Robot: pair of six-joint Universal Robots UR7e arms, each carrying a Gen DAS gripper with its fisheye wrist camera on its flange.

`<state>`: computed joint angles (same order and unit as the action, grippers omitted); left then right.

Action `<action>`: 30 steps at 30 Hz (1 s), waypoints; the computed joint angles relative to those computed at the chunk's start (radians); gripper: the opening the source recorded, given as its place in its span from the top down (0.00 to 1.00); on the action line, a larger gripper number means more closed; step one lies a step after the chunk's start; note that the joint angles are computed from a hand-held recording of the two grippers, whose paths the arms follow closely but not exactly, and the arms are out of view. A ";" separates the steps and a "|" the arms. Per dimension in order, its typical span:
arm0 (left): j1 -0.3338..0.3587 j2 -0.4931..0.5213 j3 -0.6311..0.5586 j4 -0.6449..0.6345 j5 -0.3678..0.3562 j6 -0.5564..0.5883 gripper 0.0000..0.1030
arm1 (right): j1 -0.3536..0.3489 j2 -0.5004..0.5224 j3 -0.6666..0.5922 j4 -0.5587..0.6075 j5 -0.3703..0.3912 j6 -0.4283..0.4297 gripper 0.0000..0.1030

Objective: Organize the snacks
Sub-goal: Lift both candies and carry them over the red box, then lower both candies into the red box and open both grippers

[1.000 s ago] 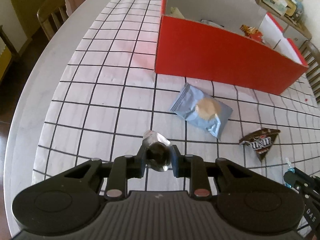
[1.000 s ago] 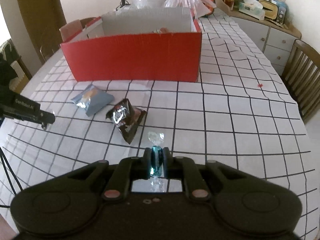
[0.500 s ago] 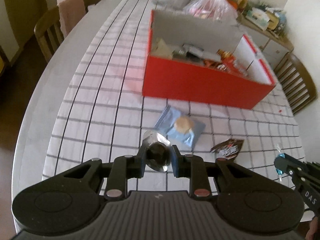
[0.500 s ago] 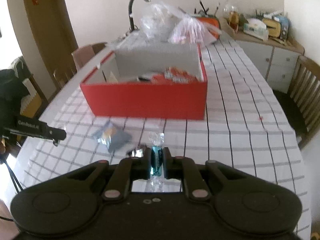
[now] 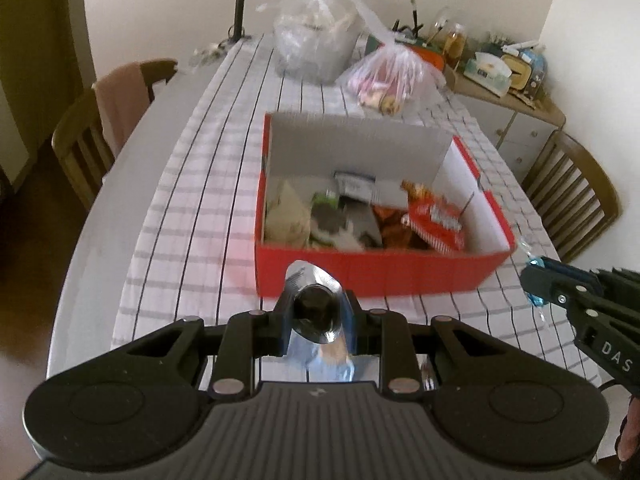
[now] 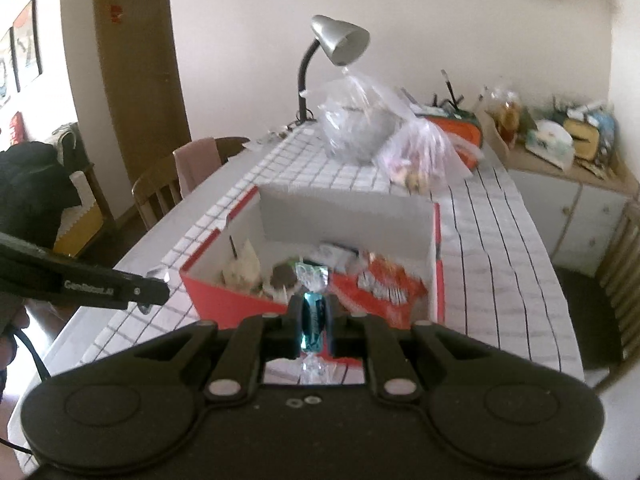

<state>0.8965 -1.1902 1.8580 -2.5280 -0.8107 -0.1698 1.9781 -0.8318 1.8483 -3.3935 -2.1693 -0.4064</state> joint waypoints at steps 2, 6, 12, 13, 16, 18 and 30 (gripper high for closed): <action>0.003 0.024 -0.030 -0.014 0.005 0.022 0.76 | -0.006 0.015 -0.036 0.017 0.006 -0.015 0.90; 0.016 0.075 -0.096 -0.021 0.009 0.060 0.76 | -0.022 0.047 -0.104 0.061 0.018 -0.015 0.90; 0.042 0.164 -0.204 -0.008 0.016 0.109 0.76 | -0.051 0.101 -0.213 0.151 0.027 -0.004 0.90; 0.047 0.180 -0.225 0.001 0.017 0.112 0.76 | -0.055 0.111 -0.230 0.160 0.024 -0.004 0.90; 0.062 0.217 -0.271 0.022 0.014 0.120 0.76 | -0.072 0.137 -0.278 0.197 0.025 0.004 0.90; 0.073 0.238 -0.300 0.041 0.010 0.116 0.76 | -0.081 0.155 -0.307 0.217 0.021 0.008 0.90; 0.122 0.347 -0.426 0.158 -0.002 0.102 0.76 | -0.133 0.222 -0.427 0.357 0.031 0.023 0.90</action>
<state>1.0187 -0.8434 1.4321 -2.3698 -0.8131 -0.0681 1.8455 -0.6094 1.4215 -3.0361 -2.1380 -0.3832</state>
